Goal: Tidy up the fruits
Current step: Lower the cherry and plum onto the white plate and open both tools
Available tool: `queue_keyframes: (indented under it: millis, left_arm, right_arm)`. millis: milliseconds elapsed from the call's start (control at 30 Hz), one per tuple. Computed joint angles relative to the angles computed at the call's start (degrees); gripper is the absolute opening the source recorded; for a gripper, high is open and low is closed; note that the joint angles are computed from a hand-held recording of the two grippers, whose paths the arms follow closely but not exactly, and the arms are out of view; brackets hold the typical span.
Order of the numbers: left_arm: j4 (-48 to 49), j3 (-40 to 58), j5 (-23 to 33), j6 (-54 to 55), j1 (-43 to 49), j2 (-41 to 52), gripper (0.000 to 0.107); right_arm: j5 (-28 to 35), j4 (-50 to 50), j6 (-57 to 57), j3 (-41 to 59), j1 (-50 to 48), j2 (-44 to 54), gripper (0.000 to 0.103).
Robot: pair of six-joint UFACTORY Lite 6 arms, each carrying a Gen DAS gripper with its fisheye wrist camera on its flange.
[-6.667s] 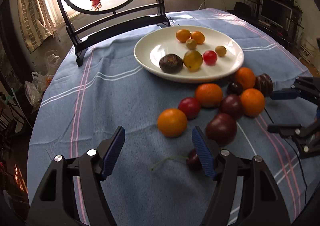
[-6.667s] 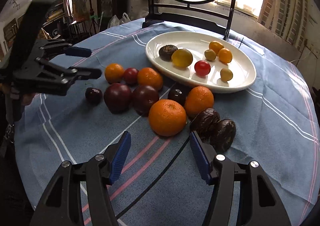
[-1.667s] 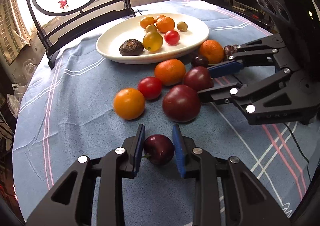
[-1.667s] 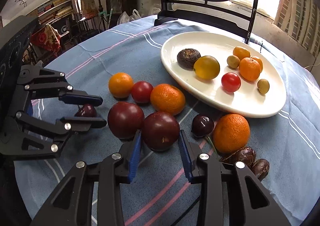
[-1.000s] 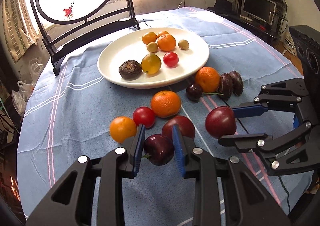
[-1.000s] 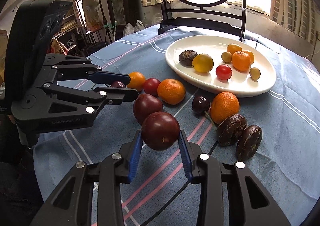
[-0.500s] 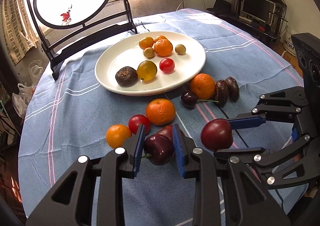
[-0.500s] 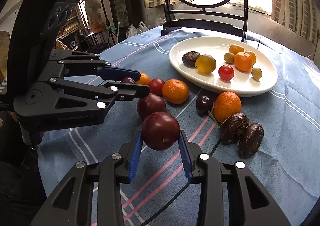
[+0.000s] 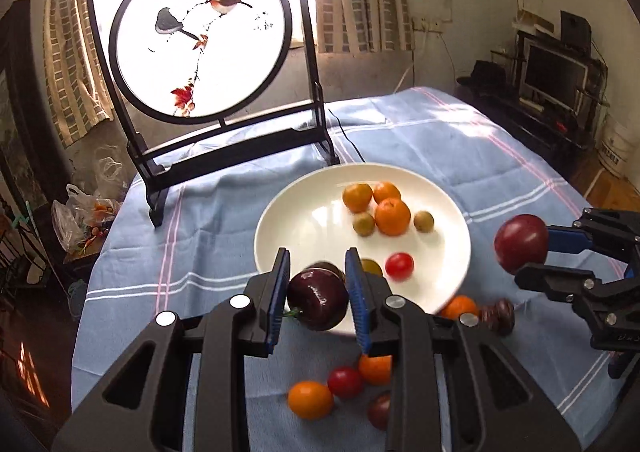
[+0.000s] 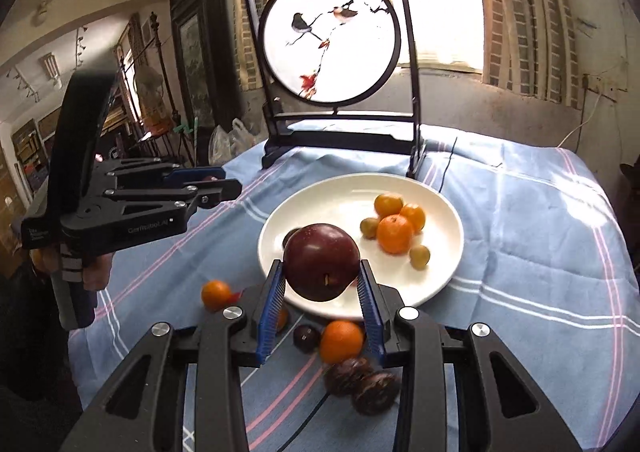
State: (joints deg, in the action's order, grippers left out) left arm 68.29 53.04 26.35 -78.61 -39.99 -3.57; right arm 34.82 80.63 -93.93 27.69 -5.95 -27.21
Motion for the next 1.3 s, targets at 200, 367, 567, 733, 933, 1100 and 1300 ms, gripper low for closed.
queue_keyframes:
  millis: [200,367,567,733,933,1100,1300]
  left_arm:
    - [-0.05,9.20,-2.27,-0.60,3.14,8.71,0.028]
    - [-1.73,15.78,-5.23,0.52,5.33,16.43,0.028]
    - [-5.66,22.77,-7.22,4.29,8.47,27.27,0.028]
    - [-10.35,27.52,-8.00,8.86,10.55,34.57,0.033]
    - [-4.98,24.48,-7.93,1.64,11.65,32.84,0.074]
    - [4.37,15.22,-8.10,-8.45,10.15,22.33,0.074]
    - [13.43,-3.15,-4.16,-15.22,3.91,5.13,0.075]
  right_arm:
    - [-3.19,6.82,-3.56,8.59,0.20,9.44,0.037]
    - [-8.52,12.85,-7.45,15.21,5.52,19.33,0.037]
    - [-13.55,17.47,-10.92,23.07,10.59,33.48,0.037]
    - [-16.07,16.95,-10.23,26.97,11.95,40.54,0.039]
    - [-16.47,26.34,-19.06,22.48,10.86,35.60,0.055]
    - [-12.45,20.10,-13.03,17.90,8.27,28.10,0.057]
    - [-7.61,8.98,-11.35,4.64,1.40,12.53,0.068]
